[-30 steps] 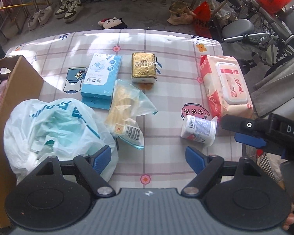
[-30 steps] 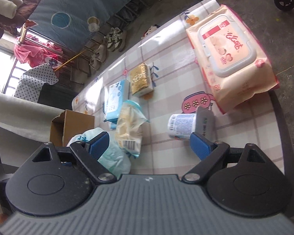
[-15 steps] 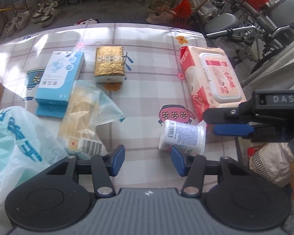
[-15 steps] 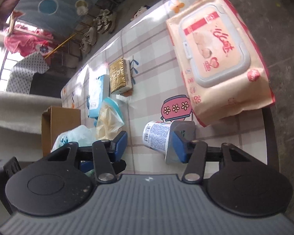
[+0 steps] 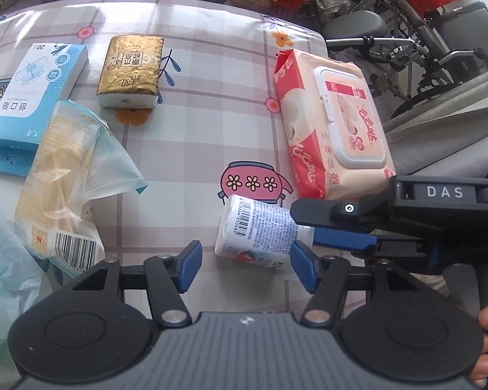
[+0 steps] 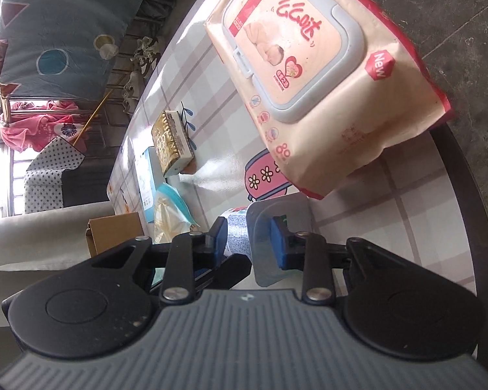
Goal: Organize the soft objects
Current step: 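Grasp yogurt cup with right gripper and lift it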
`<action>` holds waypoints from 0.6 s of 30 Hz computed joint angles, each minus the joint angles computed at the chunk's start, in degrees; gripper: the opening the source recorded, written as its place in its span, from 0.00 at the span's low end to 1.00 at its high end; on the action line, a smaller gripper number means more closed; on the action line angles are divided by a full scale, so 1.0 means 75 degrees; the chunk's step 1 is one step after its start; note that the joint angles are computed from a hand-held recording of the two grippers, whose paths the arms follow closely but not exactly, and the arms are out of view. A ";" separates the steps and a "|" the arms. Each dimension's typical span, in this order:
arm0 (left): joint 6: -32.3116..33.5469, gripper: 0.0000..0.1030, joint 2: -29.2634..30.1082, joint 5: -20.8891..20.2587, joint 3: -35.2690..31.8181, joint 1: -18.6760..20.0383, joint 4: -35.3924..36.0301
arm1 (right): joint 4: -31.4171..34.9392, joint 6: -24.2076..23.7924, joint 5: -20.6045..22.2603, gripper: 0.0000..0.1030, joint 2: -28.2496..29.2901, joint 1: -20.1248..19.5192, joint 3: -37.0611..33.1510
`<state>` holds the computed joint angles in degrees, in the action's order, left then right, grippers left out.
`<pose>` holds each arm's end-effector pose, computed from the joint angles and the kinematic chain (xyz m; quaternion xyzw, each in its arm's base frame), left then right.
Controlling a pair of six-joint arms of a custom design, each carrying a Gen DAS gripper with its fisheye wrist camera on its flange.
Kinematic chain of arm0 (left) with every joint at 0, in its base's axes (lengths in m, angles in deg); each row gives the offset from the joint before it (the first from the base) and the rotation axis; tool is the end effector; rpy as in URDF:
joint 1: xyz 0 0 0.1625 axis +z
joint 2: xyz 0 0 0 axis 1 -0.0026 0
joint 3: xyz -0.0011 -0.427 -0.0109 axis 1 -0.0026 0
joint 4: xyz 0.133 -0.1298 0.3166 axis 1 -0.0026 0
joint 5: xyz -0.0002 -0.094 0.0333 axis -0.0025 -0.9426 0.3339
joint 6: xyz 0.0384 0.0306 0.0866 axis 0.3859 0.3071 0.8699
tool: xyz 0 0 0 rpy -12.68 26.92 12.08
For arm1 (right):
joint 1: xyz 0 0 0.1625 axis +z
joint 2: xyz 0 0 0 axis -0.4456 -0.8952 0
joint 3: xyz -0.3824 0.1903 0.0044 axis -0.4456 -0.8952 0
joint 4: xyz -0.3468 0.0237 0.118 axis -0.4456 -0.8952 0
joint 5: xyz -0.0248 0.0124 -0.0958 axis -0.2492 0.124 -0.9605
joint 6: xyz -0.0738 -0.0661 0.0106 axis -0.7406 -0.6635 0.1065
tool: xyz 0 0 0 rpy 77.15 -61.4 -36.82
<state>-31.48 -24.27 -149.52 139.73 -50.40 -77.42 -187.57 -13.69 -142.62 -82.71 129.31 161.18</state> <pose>-0.4372 -0.5501 -0.0501 0.3333 0.9266 0.1020 0.1412 0.1614 -0.3333 0.2830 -0.4635 -0.7989 0.3830 0.0146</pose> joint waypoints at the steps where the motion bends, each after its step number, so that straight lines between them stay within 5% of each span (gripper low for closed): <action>1: -0.0038 0.61 0.0007 -0.0020 0.0001 0.0005 -0.0020 | -0.0040 0.0020 0.0053 0.27 0.0015 -0.0037 0.0022; 18: -0.0141 0.54 -0.0295 -0.0234 0.0560 -0.0076 -0.0429 | -0.0130 -0.0424 0.0833 0.29 -0.0318 -0.0458 0.0268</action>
<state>-32.54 -26.48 -151.27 143.93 -50.96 -80.64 -188.55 -16.87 -136.38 -85.10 125.88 163.18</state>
